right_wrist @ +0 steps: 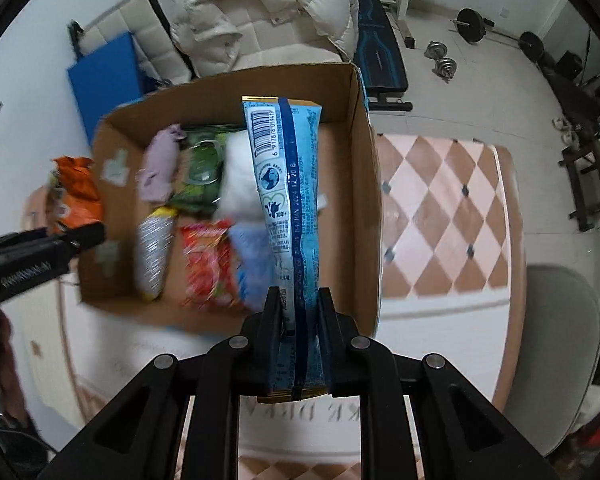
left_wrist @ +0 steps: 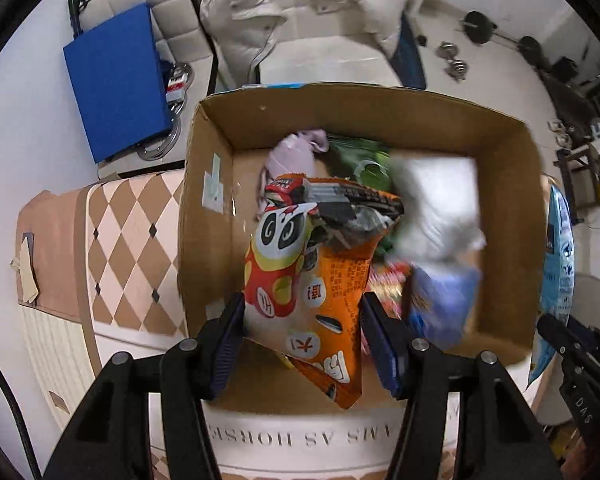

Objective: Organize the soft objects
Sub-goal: 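Place panda bag and blue tube pack into the box and release both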

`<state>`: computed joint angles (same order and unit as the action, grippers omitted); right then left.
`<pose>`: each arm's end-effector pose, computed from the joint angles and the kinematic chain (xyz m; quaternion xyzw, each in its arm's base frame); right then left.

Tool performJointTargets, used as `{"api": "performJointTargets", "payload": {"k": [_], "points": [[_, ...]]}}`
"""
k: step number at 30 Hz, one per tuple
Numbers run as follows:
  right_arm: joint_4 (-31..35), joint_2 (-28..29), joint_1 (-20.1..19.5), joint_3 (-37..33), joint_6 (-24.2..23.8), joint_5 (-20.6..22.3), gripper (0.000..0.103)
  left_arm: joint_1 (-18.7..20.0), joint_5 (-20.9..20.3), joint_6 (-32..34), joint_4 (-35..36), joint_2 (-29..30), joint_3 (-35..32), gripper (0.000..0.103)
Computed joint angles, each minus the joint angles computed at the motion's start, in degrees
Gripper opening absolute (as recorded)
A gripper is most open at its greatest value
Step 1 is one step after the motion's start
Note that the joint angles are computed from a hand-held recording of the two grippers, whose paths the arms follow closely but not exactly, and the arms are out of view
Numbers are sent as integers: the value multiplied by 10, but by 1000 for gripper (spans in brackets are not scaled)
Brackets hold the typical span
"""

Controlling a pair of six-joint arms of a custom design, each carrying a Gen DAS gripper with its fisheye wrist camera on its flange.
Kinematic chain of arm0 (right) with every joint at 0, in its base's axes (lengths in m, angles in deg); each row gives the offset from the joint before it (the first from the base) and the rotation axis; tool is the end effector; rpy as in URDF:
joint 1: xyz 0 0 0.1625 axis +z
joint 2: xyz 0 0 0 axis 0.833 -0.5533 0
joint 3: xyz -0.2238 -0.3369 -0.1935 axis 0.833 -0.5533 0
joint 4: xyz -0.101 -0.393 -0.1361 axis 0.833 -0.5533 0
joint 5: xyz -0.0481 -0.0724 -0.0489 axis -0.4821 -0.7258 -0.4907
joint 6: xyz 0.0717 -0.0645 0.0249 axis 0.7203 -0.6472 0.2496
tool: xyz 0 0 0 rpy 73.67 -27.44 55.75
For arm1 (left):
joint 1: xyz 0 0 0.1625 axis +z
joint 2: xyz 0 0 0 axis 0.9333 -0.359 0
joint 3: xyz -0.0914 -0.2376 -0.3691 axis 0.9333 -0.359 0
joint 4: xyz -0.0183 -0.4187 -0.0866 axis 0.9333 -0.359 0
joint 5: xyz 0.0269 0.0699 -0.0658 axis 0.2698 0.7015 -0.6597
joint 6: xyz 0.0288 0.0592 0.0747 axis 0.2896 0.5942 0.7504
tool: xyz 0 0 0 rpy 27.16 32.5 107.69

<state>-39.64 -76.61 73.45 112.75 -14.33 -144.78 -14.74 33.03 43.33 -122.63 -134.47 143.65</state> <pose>0.4183 -0.3890 0.0612 -0.1976 -0.9026 0.1502 0.3516 -0.1478 -0.5337 0.3387 0.2361 0.8992 0.0583 0.3636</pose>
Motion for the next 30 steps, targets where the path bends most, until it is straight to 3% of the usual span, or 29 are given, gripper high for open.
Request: {"api": "performJointTargets", "payload": {"k": [7,13,17,18,19,20,21,22,26,30], "points": [[4,24,-64,-5,-23,2,18,40,23,-7,5,53,-15,55],[4,37,-93,-7,-26,0,18,61,39,-19,5,75,-29,56],[5,44,-108,-12,-36,8,20,72,26,-30,-1,82,-43,57],[12,46,-109,-16,-38,9,29,74,21,-30,-5,82,-46,64],[18,47,-109,-19,-38,8,53,75,21,-30,-6,82,-47,70],[18,47,-108,-20,-38,9,67,74,23,-30,-8,82,-48,80],[-6,44,-106,-14,-51,12,80,75,17,-25,-12,81,-49,83],[-14,44,-106,-14,-58,15,85,74,14,-25,-11,80,-50,86],[29,52,-94,-37,-43,-2,85,68,15,-21,-14,73,-42,97],[36,50,-90,-42,-38,0,85,62,15,-20,-12,64,-35,97]]}}
